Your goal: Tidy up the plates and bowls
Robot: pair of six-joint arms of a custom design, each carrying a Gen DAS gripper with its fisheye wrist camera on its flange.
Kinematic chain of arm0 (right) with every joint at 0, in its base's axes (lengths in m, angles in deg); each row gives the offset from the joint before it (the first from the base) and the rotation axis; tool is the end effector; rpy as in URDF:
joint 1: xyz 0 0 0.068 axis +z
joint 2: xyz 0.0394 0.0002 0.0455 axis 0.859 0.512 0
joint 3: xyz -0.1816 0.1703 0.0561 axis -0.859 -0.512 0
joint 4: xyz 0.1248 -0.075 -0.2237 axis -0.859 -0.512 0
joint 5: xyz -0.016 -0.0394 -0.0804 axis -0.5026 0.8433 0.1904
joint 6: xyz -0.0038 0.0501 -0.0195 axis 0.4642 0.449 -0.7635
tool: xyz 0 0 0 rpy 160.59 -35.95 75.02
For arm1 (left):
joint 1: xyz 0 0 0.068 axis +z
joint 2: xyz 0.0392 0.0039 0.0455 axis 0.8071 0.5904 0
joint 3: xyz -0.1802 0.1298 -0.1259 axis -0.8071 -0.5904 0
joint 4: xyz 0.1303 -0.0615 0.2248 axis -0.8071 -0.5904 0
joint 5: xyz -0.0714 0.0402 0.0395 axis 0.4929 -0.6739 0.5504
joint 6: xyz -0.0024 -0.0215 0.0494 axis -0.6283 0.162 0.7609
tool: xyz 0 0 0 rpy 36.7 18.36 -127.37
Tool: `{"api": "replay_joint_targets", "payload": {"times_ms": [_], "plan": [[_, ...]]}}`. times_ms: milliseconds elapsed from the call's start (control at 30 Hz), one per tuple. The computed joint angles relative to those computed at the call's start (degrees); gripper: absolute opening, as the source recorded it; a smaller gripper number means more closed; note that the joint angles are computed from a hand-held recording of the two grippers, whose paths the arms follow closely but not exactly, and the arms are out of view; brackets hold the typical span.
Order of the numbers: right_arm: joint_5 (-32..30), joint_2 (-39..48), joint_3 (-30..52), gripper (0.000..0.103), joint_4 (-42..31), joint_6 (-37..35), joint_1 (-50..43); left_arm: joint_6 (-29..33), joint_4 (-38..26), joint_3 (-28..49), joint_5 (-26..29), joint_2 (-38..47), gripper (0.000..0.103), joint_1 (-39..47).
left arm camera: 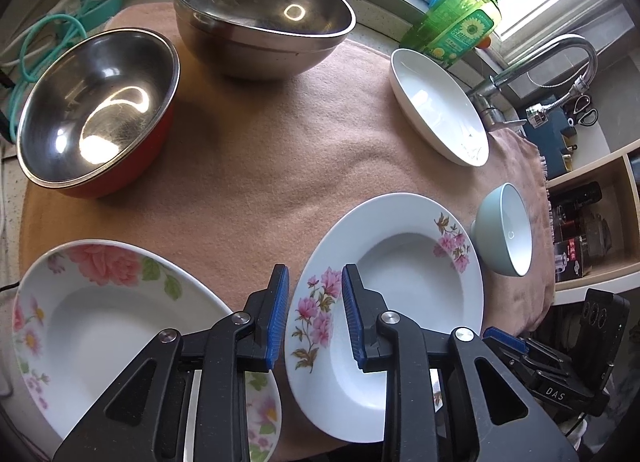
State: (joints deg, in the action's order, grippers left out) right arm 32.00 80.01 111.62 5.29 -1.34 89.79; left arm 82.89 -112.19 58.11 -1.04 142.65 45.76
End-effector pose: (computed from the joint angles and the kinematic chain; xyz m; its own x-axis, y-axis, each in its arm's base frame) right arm 0.2631 0.1605 0.1372 -0.9311 0.2916 -0.2193 0.1890 0.8997 0.3935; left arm 0.3723 -0.0668 0.1348 -0.9636 0.0685 -0.2585 0.1709 0.9013 -0.3982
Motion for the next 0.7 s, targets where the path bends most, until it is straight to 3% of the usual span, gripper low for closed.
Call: {"api": "replay_joint_targets", "payload": {"times_ms": [100,167,200,433,700], "plan": [[0.6,-1.7,-0.1,0.06,-0.6,-0.5,-0.3,-0.3,0.8,-1.2,0.3,-1.6,0.042,0.4],[0.5,-3.1,-1.0,0.073,0.4,-0.1,-0.7,-0.5,0.5,-1.6,0.5,-2.4,0.053,0.7],[0.5,-4.0,-1.4,0.074,1.0,0.1,-0.8,-0.9,0.7,-2.0,0.7,-2.9,0.062,1.0],[2.1,-6.6,-1.1,0.086,2.1,0.4,-0.7,-3.8,4.5,-8.6,2.6,-10.7,0.068,4.2],[5.7,-1.9,5.9,0.087,1.0,-4.5,2.2,-6.0,6.7,-16.9,1.3,-20.2,0.068,10.9]]}}
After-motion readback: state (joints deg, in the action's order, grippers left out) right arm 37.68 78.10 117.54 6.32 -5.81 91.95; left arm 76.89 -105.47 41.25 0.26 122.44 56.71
